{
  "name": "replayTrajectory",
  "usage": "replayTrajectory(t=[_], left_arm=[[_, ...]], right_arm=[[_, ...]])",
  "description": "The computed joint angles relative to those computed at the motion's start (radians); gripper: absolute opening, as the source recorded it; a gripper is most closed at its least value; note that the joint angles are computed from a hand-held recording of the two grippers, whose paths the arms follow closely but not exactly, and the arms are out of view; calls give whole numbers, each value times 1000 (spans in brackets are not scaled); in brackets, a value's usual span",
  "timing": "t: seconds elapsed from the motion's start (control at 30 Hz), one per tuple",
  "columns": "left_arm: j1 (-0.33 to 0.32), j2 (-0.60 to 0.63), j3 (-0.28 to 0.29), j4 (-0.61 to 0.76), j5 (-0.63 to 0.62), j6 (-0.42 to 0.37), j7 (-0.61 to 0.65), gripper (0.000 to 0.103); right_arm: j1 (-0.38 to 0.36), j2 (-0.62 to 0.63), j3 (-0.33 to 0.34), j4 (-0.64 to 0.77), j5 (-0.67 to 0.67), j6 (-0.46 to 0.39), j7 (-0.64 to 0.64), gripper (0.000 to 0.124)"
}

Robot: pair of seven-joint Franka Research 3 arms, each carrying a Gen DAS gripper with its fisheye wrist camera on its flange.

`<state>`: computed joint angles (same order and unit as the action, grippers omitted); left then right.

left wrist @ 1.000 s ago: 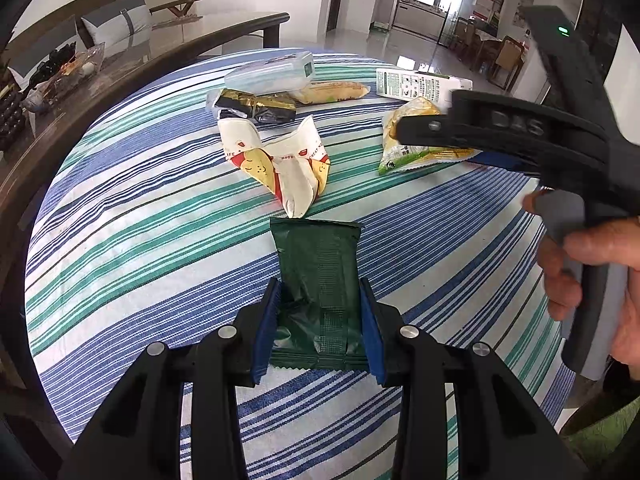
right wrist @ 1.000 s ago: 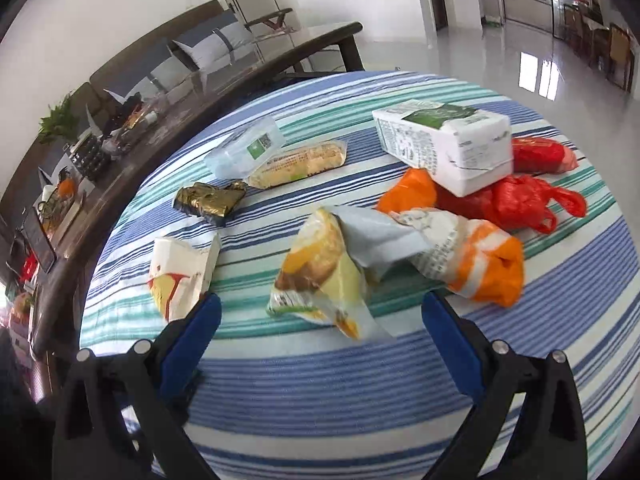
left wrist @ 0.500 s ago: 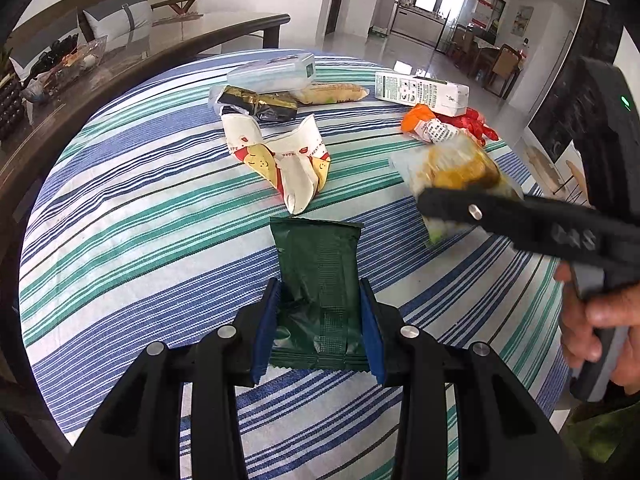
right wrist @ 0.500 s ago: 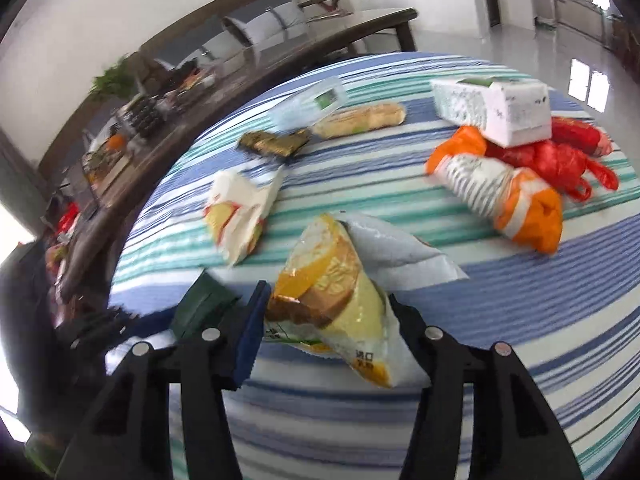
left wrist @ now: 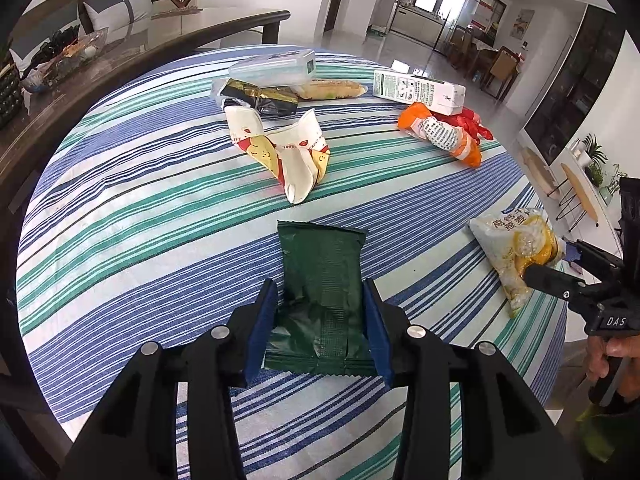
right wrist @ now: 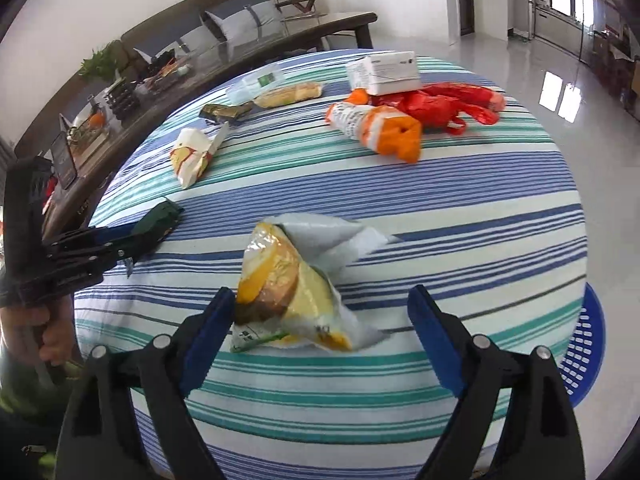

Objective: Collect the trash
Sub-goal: 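Carry the green wrapper and chip bag over the blue wastebasket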

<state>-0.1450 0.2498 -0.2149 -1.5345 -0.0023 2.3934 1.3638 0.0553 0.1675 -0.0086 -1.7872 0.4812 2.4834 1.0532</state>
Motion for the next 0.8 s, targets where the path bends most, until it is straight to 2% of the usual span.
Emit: replayTrajectory(t=[0.07,0.13,0.23,0.33,0.4,0.53,0.57,0.6,0.67,0.73,0.8], left_arm=[[1,-6,2,-7,4,-3,2,49],[-1,-12,7,-12,20,-8,-9,63],[0,-18,9,-19,32,-10,-10,72],[0,-15,6,-15,33,-14,3,76],[-7,-6,6,-1,51,-28,10,76],[-23,8,8,24,90,-60,10,76],[-30,11,11,30,109,-70,4,75],[-36,14,13,36,128,-78,-2,71],[-51,17,19,44,173,-91,-20,62],[-52,18,16,47,180,-91,-15,49],[-56,22,14,53,186,-94,-14,45]], right_arm=[[19,-17,-11,-24,-71,45,59,86],[40,-49,-18,-70,-160,119,116,86],[56,-98,-10,-134,-218,232,142,86],[62,-99,11,-131,-163,242,52,87],[75,-70,10,-106,-216,229,61,87],[115,-8,-22,-62,-423,214,184,87],[118,3,-29,-52,-453,210,206,83],[115,11,-31,-40,-459,201,218,71],[100,15,-24,-28,-435,182,203,63],[85,16,-15,-18,-397,160,170,60],[70,22,-7,-4,-347,142,142,60]])
